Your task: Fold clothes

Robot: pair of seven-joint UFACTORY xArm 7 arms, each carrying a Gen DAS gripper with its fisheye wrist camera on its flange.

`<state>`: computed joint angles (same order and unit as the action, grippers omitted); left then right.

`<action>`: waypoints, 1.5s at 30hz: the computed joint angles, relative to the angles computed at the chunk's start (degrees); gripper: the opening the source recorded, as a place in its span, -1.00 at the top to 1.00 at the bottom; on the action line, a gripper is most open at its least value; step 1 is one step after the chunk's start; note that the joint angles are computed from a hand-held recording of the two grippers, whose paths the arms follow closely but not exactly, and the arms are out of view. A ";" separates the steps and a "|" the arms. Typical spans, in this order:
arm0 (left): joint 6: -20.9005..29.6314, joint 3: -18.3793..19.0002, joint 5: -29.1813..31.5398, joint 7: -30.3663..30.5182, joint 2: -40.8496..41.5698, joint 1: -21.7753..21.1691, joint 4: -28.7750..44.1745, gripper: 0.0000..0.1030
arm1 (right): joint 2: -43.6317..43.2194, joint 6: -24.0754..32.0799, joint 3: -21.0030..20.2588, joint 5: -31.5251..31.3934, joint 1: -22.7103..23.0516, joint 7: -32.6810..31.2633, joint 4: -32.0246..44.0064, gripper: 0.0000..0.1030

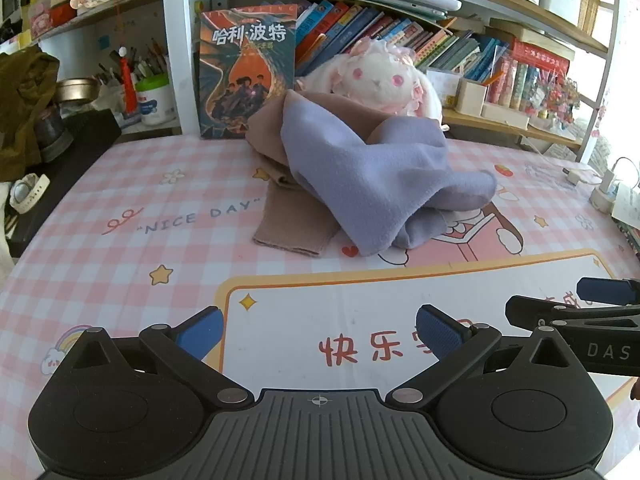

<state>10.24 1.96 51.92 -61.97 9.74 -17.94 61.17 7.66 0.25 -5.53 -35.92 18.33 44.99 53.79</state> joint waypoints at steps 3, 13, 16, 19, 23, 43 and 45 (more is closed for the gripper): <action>-0.04 -0.02 -0.23 0.22 0.05 0.05 0.01 -1.00 | 0.01 0.02 -0.18 -0.32 0.14 0.26 0.01 -0.74; 0.13 0.03 -0.81 0.69 0.17 -0.08 0.09 -1.00 | -0.07 0.49 0.65 0.64 -0.47 -0.73 0.08 -0.74; 0.30 -0.06 -1.37 1.13 0.21 -0.01 0.10 -1.00 | -0.07 0.58 0.83 1.05 -0.63 -1.19 0.13 -0.74; 0.23 0.03 -1.53 1.25 0.21 -0.01 0.04 -1.00 | -0.10 0.52 0.35 0.33 -0.25 -0.55 0.12 -0.74; 0.14 0.12 -1.32 1.03 0.15 -0.14 -0.08 -1.00 | 0.00 0.45 -0.28 -1.35 0.27 1.00 0.27 -0.74; 0.32 -0.13 -3.34 2.80 -0.07 0.34 -0.55 -1.00 | -0.34 1.24 0.50 -4.02 -0.40 3.74 0.34 -0.74; 0.22 -0.11 -3.40 2.97 -0.10 0.36 -0.60 -1.00 | -0.35 1.27 0.73 -4.08 -0.66 3.73 0.35 -0.74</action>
